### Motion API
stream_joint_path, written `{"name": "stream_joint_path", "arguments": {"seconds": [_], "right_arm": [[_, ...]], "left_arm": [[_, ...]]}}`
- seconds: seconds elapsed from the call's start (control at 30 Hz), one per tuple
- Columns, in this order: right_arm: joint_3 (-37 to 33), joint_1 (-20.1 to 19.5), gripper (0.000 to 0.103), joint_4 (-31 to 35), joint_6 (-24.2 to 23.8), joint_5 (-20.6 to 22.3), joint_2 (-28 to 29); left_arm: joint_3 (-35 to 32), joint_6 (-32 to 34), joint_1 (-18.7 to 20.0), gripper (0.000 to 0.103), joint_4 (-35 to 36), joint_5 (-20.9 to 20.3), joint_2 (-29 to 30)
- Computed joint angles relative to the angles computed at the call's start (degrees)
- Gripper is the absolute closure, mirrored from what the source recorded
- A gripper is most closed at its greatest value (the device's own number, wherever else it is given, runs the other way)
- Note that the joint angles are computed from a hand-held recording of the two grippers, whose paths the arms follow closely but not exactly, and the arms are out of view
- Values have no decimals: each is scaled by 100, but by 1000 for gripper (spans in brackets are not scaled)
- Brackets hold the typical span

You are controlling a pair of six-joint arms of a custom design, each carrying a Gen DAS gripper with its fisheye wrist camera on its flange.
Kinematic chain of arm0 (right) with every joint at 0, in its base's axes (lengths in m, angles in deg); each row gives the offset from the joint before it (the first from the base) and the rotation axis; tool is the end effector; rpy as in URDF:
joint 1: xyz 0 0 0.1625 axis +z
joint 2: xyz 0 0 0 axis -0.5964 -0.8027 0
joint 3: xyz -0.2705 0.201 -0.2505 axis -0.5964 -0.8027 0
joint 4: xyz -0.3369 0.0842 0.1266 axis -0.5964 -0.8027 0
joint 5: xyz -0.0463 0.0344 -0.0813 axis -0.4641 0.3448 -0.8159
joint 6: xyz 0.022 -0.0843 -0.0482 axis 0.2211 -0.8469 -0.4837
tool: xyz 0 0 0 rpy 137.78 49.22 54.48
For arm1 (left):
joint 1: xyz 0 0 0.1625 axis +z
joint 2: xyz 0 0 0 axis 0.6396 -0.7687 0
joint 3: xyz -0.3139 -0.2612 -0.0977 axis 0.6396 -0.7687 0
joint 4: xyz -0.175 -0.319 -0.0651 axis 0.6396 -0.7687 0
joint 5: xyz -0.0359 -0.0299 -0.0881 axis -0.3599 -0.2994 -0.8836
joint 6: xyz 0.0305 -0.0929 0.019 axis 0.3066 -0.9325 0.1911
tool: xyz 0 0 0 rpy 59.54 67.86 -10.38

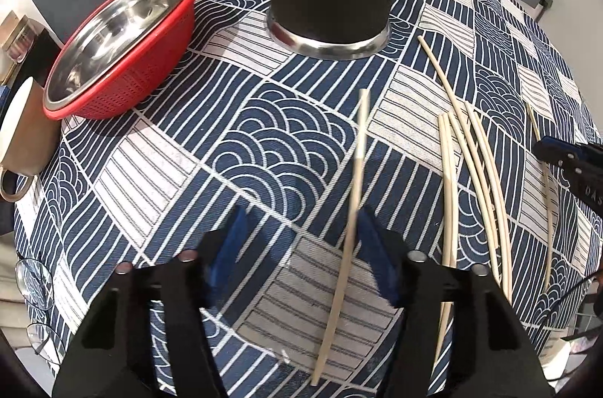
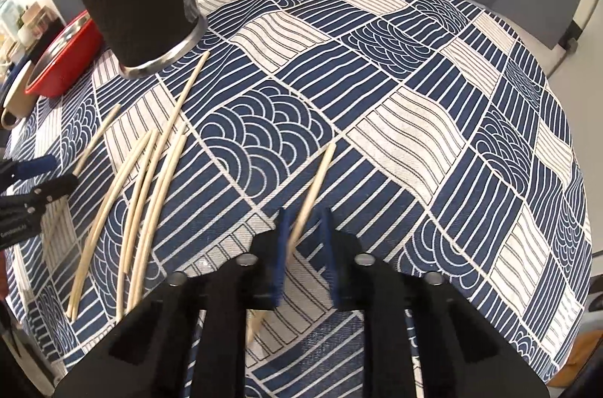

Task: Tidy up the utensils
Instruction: 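Close the left tool on another wooden chopstick and lift it, then carry the chopstick upright over the black holder with the left tool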

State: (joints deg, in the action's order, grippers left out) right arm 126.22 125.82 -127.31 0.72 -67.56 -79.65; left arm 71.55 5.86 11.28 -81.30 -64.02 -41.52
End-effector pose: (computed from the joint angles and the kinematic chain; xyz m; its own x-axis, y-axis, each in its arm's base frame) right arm 0.0668 -0.7460 0.2732 -0.6558 -0.3482 0.6698 -0.4960 0.8676 -0.0347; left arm -0.2878 -0.6895 0.0528 -0.7062 -0.0801 -0.7034 0.2228 0.9179 -0.3283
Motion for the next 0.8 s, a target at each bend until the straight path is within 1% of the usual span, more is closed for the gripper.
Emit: {"name": "stream_joint_path", "arguments": {"seconds": [0.03,0.07,0.1,0.13,0.17,0.3,0.43,0.57,0.67,0.8], "right_arm": [[-25,-1,93,19,-18,-15,9],[-37,-5,95,28,-29,-32,6],[-81,-9,96,80,-27,-45,17],[-124,-11,98,140,-4,-58,28],[-154,-15,99,179,13,-66,33],[-288,-3,99,396,244,-137,67],[-379,-29,99,602,387,-55,64],[-521,-58,99,871,551,42,72],[-534,-43,99,830,565,-65,96],[-729,-73,99,1036,821,-79,129]], "left_arm": [[55,-14,-3,53,-12,8,-39],[113,-66,-6,63,-11,17,-88],[165,-153,-7,68,4,35,-134],[219,-292,3,77,17,48,-187],[270,-344,10,83,-3,34,-231],[363,-270,17,89,-40,16,-299],[517,-351,21,97,-150,-38,-400],[628,-307,24,98,-202,-75,-479],[630,-353,63,98,-296,-226,-507],[686,-308,100,98,-355,-395,-584]]}}
